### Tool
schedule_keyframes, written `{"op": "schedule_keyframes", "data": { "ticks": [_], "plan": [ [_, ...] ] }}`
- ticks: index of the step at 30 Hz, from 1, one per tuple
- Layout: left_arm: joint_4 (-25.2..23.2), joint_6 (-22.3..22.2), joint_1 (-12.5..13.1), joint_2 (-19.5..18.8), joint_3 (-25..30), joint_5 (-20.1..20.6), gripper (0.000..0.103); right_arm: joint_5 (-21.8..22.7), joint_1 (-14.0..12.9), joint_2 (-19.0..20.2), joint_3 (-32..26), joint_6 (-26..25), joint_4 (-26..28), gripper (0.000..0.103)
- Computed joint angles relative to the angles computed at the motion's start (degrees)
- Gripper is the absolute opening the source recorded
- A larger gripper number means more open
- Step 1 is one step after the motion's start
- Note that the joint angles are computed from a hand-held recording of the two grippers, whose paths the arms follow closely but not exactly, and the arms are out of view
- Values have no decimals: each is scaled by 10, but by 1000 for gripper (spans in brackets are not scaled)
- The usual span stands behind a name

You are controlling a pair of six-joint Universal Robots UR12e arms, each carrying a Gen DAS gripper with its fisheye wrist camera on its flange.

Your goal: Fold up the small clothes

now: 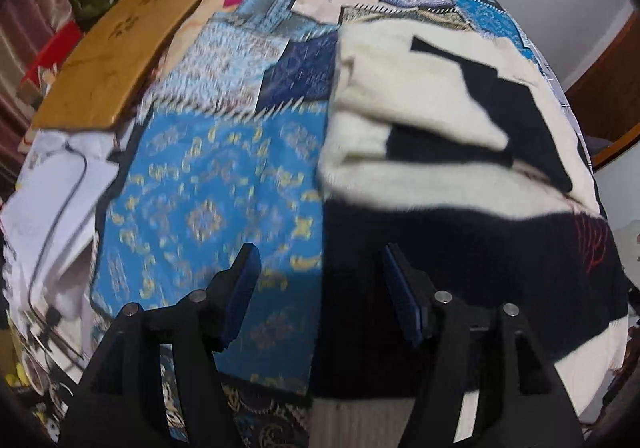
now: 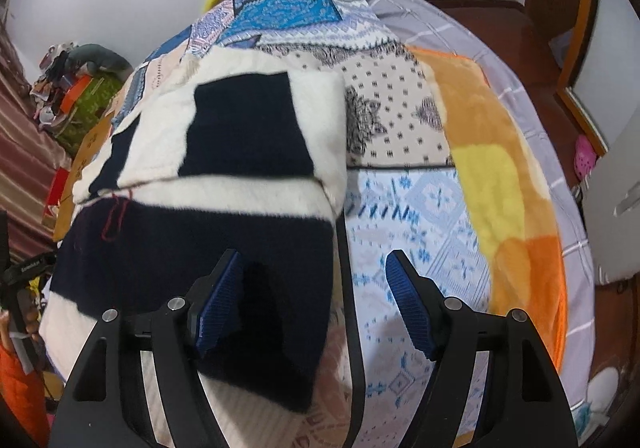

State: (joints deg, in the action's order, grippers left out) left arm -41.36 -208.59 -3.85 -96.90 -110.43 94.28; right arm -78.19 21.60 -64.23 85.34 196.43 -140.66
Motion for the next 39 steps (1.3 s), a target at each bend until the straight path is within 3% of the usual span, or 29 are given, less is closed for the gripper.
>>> {"op": "schedule_keyframes", "data": {
  "ticks": [9,13,18,19,22,24,27,39],
  "plan": [
    [13,-36,8,13,-21,-53,63,34,0,-9,32,16,-41,71],
    [31,-30,3,15,-26,-65,63,53,0,-9,37,18,-55,67],
    [53,-16,6,17,-31,-103,41,80,0,-7,37,16,-65,55],
    [57,-15,7,17,-32,-108,40,80,1,-6,36,13,-65,51],
    [68,-6,8,19,-34,-118,25,76,3,-6,35,0,-71,36],
    [71,1,4,20,-33,-114,13,71,4,-6,33,-8,-76,23],
    [73,5,-3,20,-26,-87,10,75,2,-4,31,-7,-88,12],
    [127,10,-4,28,-11,1,8,38,1,5,4,-18,-160,8]
  ]
}}
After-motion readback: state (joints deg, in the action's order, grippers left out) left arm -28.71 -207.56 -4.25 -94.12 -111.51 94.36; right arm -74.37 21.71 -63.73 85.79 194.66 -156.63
